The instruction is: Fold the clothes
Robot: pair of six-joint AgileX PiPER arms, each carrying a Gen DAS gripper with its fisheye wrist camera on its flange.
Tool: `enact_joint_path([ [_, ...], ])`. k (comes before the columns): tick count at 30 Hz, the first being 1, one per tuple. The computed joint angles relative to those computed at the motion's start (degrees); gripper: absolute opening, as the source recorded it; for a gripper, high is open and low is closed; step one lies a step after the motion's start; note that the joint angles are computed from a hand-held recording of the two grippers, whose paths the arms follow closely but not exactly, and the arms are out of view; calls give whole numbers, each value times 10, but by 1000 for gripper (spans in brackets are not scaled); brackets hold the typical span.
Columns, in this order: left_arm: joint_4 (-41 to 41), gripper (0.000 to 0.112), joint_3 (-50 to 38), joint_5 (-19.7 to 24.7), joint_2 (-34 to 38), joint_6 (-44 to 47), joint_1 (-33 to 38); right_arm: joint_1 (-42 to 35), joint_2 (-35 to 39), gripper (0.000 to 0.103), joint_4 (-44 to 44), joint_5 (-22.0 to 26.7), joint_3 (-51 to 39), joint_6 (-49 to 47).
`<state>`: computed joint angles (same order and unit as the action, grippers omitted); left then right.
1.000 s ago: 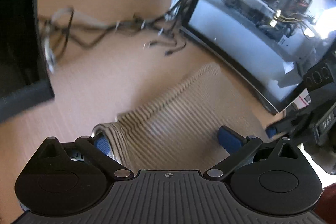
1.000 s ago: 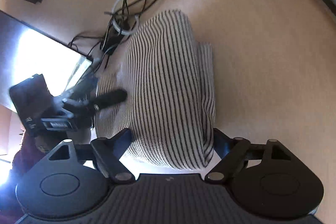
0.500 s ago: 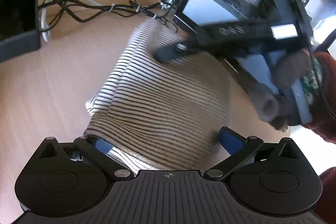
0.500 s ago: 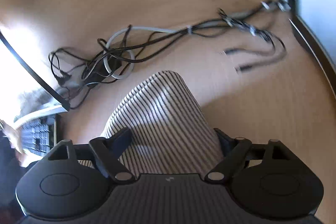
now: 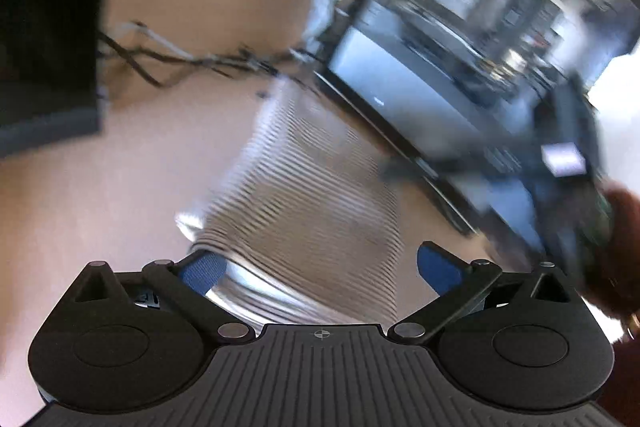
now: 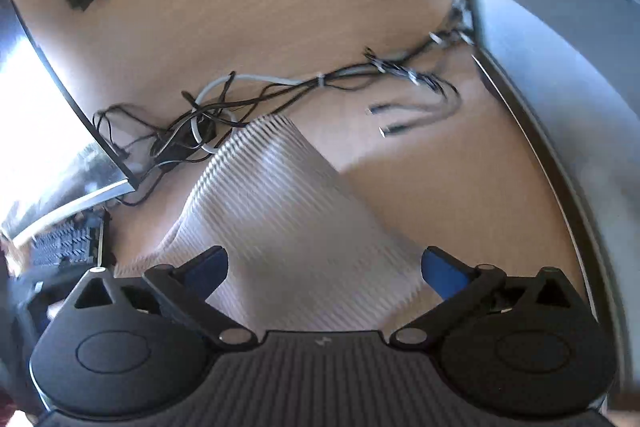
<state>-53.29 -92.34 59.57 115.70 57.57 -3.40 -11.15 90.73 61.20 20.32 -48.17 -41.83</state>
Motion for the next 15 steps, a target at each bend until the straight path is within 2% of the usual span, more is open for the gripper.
enact_joint_path([
  [3,48,103,-29,-32,18,-19,-34,-5,-10,103,116,-16,50,-69],
  [4,70,103,-38,-44,24,-21,-48,0,-8,100,148,-25,58,-80],
  [5,89,103,-47,-47,27,-24,-56,4,-5,93,183,-33,65,-94],
  [7,100,103,-63,-29,26,-25,-57,3,-3,85,263,-20,78,-143],
  [10,84,103,-77,21,15,11,-34,16,-8,84,351,-36,99,-216],
  [15,61,103,-53,48,-34,66,9,11,15,85,369,-26,92,-225],
])
